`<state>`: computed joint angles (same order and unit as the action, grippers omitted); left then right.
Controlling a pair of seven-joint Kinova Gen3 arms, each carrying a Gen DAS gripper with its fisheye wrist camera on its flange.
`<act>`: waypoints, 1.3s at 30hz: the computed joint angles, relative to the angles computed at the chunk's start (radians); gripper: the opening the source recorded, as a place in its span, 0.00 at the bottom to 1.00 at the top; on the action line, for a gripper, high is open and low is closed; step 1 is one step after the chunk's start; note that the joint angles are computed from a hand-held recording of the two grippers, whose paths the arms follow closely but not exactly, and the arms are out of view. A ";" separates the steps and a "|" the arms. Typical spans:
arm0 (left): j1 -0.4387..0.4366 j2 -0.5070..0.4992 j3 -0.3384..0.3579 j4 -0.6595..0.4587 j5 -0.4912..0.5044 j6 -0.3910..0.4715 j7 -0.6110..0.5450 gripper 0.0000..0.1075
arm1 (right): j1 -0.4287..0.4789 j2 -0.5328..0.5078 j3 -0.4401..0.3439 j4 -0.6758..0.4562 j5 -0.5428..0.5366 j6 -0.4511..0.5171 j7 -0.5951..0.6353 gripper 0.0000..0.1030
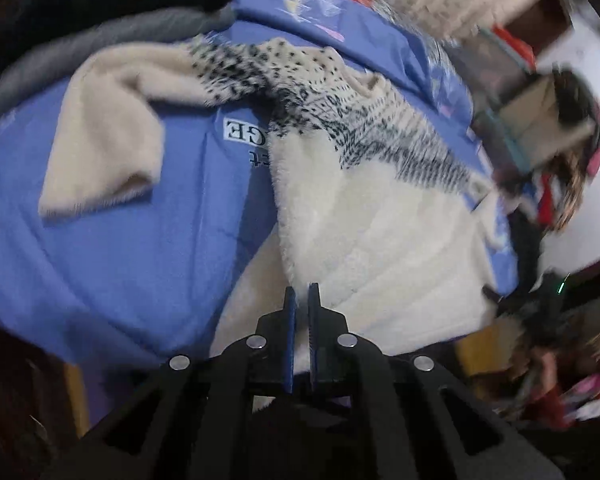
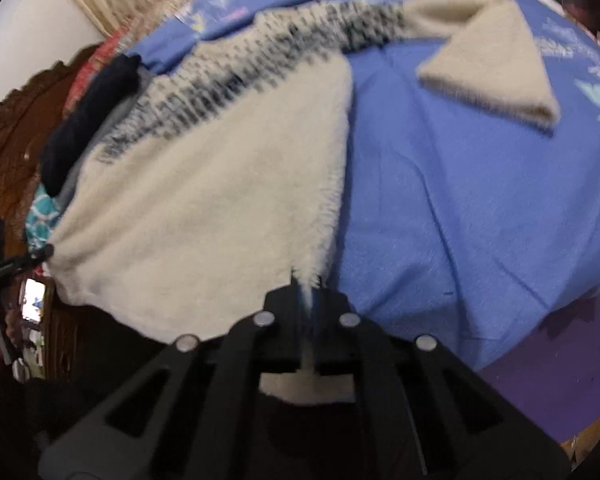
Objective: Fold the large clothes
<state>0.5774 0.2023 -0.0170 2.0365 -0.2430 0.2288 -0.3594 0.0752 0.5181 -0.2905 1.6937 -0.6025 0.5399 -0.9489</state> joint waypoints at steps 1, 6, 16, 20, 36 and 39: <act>-0.018 -0.013 0.013 0.027 0.024 -0.031 -0.008 0.24 | 0.037 -0.032 -0.028 0.018 -0.018 -0.004 0.026 0.03; -0.059 0.034 0.052 0.036 0.106 -0.035 -0.025 0.23 | 0.026 -0.115 0.037 0.023 0.095 0.025 -0.072 0.03; -0.024 0.087 -0.042 -0.201 0.084 0.199 -0.170 0.43 | 0.134 -0.059 -0.014 -0.005 0.019 -0.024 -0.147 0.63; -0.209 0.218 0.121 -0.386 0.066 0.222 -0.333 0.61 | 0.218 -0.001 -0.126 -0.090 -0.071 -0.015 -0.045 0.63; -0.268 0.426 -0.012 -0.623 0.257 0.299 -0.390 0.27 | 0.016 0.142 0.072 -0.381 0.246 -0.036 -0.492 0.63; -0.299 0.418 0.004 -0.599 0.262 0.279 -0.380 0.27 | -0.041 0.157 0.183 -0.404 0.312 -0.047 -0.613 0.63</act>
